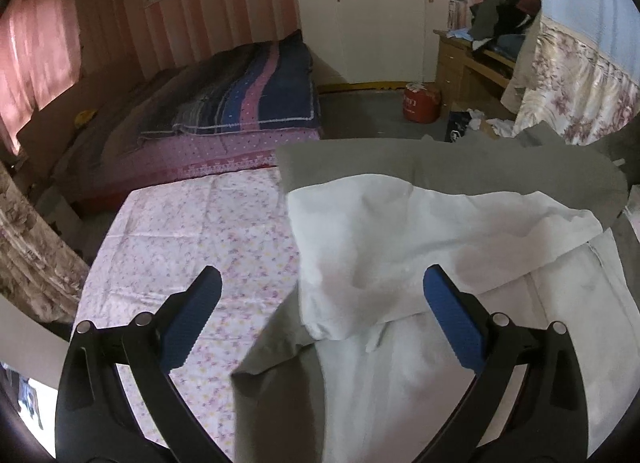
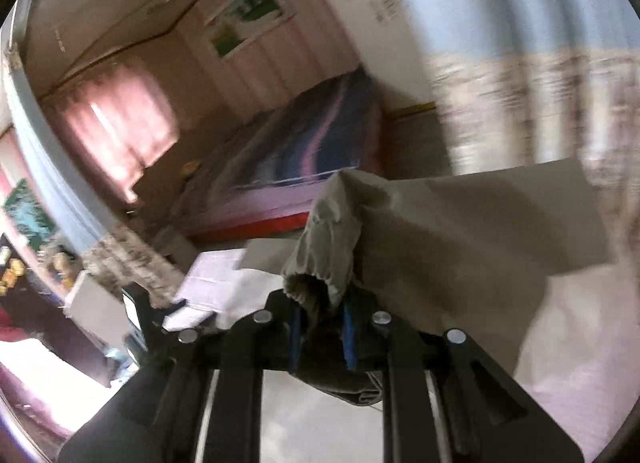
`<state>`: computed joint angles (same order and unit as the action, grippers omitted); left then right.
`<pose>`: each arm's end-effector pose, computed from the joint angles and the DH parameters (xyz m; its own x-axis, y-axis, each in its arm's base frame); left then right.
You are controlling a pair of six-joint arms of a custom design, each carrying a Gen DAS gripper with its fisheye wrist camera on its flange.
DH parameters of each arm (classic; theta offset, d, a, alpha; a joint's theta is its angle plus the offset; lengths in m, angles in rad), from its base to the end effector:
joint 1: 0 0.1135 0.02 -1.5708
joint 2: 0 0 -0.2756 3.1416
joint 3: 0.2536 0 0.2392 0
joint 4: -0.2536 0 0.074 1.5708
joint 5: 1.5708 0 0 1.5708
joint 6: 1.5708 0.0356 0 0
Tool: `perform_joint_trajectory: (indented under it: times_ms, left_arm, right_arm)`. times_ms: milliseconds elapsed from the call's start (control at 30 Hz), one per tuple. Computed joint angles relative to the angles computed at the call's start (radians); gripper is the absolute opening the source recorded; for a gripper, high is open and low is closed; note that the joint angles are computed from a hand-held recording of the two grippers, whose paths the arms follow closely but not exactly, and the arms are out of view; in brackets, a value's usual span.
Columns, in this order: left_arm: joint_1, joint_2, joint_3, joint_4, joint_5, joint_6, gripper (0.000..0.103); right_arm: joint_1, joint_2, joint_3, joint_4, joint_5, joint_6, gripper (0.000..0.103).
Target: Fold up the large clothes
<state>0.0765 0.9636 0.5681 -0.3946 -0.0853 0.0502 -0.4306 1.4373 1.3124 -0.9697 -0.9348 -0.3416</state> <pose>0.1758 0.0165 0.2282 -0.7143 -0.0046 -0.6999 -0.1002 0.9903 0.0958 0.2520 -0.0842 0.3328 -0.7317 0.1172 -0.6714 -0.3527 0.7779 0.5201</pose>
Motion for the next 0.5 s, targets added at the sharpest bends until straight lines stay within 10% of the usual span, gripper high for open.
perform_joint_trajectory:
  times_ms: [100, 167, 233, 500]
  left_arm:
    - [0.071, -0.021, 0.019, -0.031, 0.031, 0.036, 0.1]
    - [0.116, -0.018, 0.037, -0.049, 0.05, 0.055, 0.1]
    - [0.152, 0.004, 0.054, -0.065, 0.081, 0.071, 0.1]
    - [0.093, 0.055, 0.06, -0.067, 0.036, 0.018, 0.1]
  right_arm:
    - [0.258, 0.031, -0.071, 0.259, 0.146, 0.233, 0.016]
    - [0.393, 0.14, -0.06, 0.326, 0.259, 0.297, 0.034]
    - [0.483, 0.259, -0.027, 0.321, 0.336, 0.309, 0.063]
    - [0.457, 0.131, -0.069, 0.296, 0.407, 0.152, 0.092]
